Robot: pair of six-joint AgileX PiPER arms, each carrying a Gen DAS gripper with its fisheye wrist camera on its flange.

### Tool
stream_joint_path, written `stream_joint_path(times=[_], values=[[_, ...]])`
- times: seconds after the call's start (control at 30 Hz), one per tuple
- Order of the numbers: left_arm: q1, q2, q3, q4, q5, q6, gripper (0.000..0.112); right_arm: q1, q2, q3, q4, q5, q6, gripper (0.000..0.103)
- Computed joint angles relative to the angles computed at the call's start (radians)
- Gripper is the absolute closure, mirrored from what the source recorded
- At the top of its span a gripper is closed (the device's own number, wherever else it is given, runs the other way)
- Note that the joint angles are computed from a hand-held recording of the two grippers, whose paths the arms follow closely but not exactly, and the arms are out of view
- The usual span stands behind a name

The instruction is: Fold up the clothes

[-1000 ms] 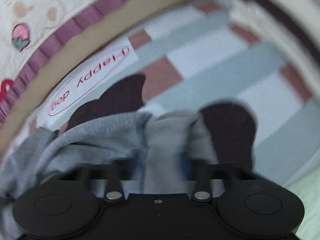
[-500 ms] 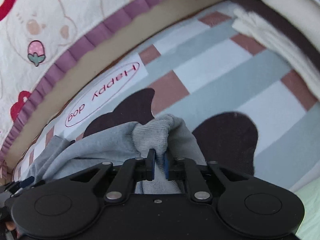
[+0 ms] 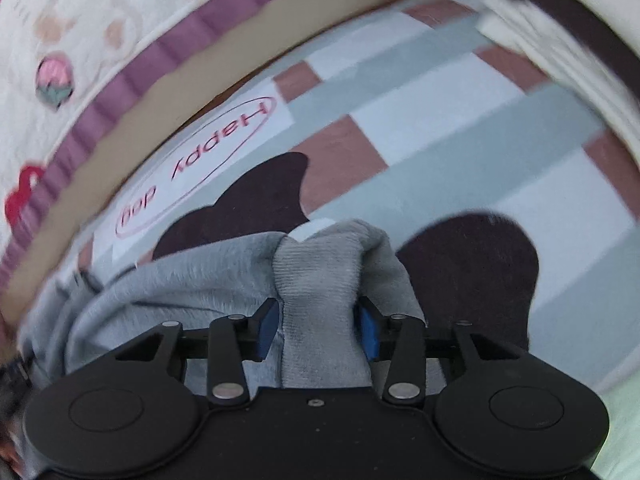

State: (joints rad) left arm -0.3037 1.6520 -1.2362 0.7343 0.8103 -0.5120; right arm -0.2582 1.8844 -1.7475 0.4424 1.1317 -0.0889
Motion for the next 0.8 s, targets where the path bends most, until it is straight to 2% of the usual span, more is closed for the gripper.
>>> stream_joint_path(times=[0.03,0.1,0.2,0.23,0.27,0.3,0.33,0.37,0.4,0.43,0.53,0.6,0.67,0.73,0.8], values=[[0.028,-0.015,-0.002,-0.085,-0.031,0.064,0.067,0.009,-0.001,0.001,-0.008,-0.008,-0.028,0.055],[0.052,-0.018,-0.004,-0.154,-0.060,0.126,0.056,0.026,-0.006,0.016,-0.021,-0.033,-0.044,0.053],[0.066,0.037,-0.034,-0.151,-0.050,0.157,0.035,0.046,-0.001,0.036,-0.048,-0.091,-0.026,0.050],[0.073,0.051,-0.041,-0.145,-0.054,0.163,0.035,0.052,-0.002,0.049,-0.051,-0.122,-0.018,0.049],[0.081,0.065,-0.047,-0.138,-0.058,0.168,0.036,0.059,-0.002,0.062,-0.055,-0.154,-0.012,0.048],[0.088,0.078,-0.054,-0.131,-0.062,0.174,0.054,0.071,-0.005,0.069,-0.069,-0.178,-0.028,0.048],[0.098,0.090,-0.064,-0.133,-0.062,0.186,0.101,0.082,-0.008,0.077,-0.083,-0.202,-0.044,0.051],[0.108,0.084,-0.073,-0.130,-0.059,0.184,0.104,0.086,-0.035,0.096,-0.095,-0.229,-0.056,0.071],[0.115,0.055,-0.066,-0.087,-0.060,0.141,0.105,0.090,-0.061,0.114,-0.106,-0.256,-0.069,0.094],[0.120,0.029,-0.059,-0.036,-0.061,0.089,0.105,0.095,-0.087,0.130,-0.118,-0.283,-0.081,0.098],[0.147,-0.096,-0.031,0.125,-0.071,-0.036,0.105,0.106,-0.159,0.171,-0.152,-0.358,-0.114,0.098],[0.183,-0.194,-0.028,0.199,-0.081,-0.080,0.105,0.072,-0.226,0.192,-0.138,-0.372,-0.042,0.099],[0.278,-0.299,-0.032,0.173,-0.184,-0.059,0.105,0.038,-0.287,0.198,-0.134,-0.381,0.039,0.099],[0.354,-0.365,-0.032,0.218,-0.269,-0.092,0.105,0.015,-0.383,0.271,-0.156,-0.468,0.111,0.099],[0.431,-0.417,-0.034,0.169,-0.312,-0.106,0.105,0.027,-0.436,0.328,-0.314,-0.579,0.204,0.099]])
